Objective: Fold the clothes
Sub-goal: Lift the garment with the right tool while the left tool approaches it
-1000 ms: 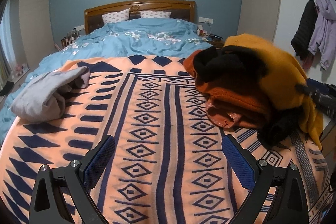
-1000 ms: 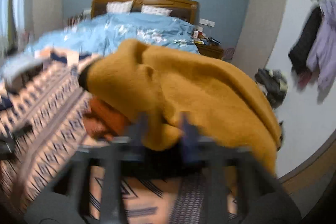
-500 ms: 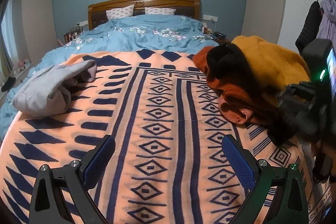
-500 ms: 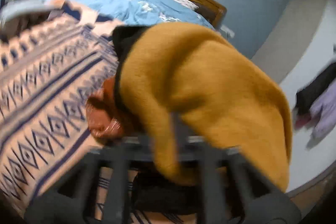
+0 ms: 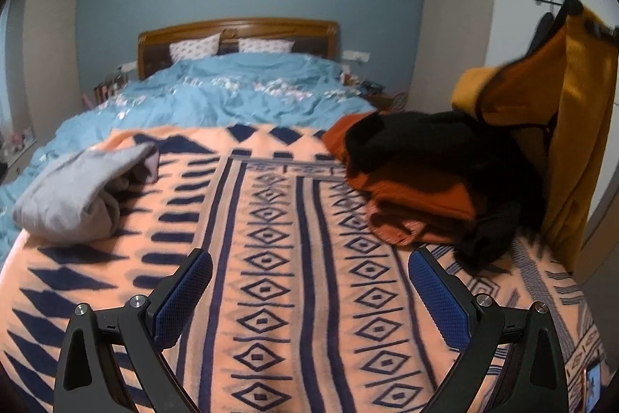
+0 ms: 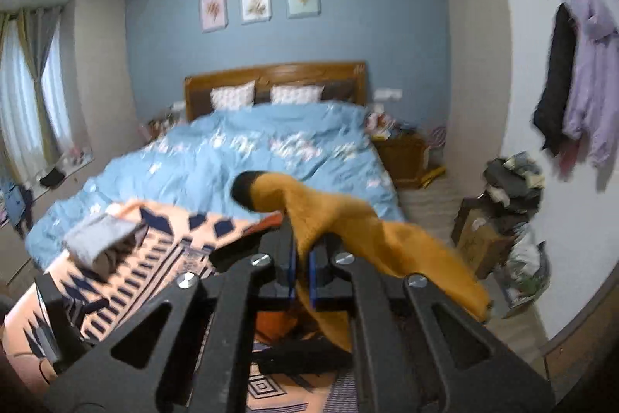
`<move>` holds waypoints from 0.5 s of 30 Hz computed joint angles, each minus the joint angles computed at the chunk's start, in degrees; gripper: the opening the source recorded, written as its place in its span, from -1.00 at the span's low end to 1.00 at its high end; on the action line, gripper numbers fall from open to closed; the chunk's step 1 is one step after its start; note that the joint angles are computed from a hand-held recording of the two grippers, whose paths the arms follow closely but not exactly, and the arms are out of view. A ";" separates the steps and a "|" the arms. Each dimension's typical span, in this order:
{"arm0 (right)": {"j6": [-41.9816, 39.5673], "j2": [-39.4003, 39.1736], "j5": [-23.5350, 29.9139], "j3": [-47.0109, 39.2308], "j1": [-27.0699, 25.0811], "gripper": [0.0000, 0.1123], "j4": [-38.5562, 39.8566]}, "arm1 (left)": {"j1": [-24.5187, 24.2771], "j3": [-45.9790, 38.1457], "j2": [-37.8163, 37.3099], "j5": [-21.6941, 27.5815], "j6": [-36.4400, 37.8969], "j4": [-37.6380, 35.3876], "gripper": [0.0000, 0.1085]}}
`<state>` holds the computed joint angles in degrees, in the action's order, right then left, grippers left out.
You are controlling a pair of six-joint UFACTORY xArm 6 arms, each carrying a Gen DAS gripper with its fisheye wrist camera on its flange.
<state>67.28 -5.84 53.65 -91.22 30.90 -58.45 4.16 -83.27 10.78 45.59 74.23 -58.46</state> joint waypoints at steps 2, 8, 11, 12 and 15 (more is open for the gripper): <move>-0.32 -1.27 2.73 -1.57 2.68 -0.91 -1.76 | 0.66 0.27 -1.15 1.95 2.49 -1.60 0.90; -1.23 -0.76 7.46 -8.93 10.04 -0.91 -5.58 | 5.01 -0.23 -4.27 13.15 7.44 -5.52 0.90; -1.74 0.64 6.22 -13.55 12.74 -0.91 -6.57 | 9.13 -3.70 -3.71 24.67 7.44 -7.34 0.90; -2.88 2.08 5.86 -16.45 14.37 -0.91 -7.56 | 10.69 -5.23 -3.33 28.76 7.45 -8.23 0.90; -8.50 8.95 5.45 -27.68 18.25 -0.91 -8.30 | 15.22 -10.17 -1.82 40.20 7.62 -11.34 0.90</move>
<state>58.78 3.11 59.10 -118.90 49.15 -66.74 19.39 -93.44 8.96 85.79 81.85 -69.79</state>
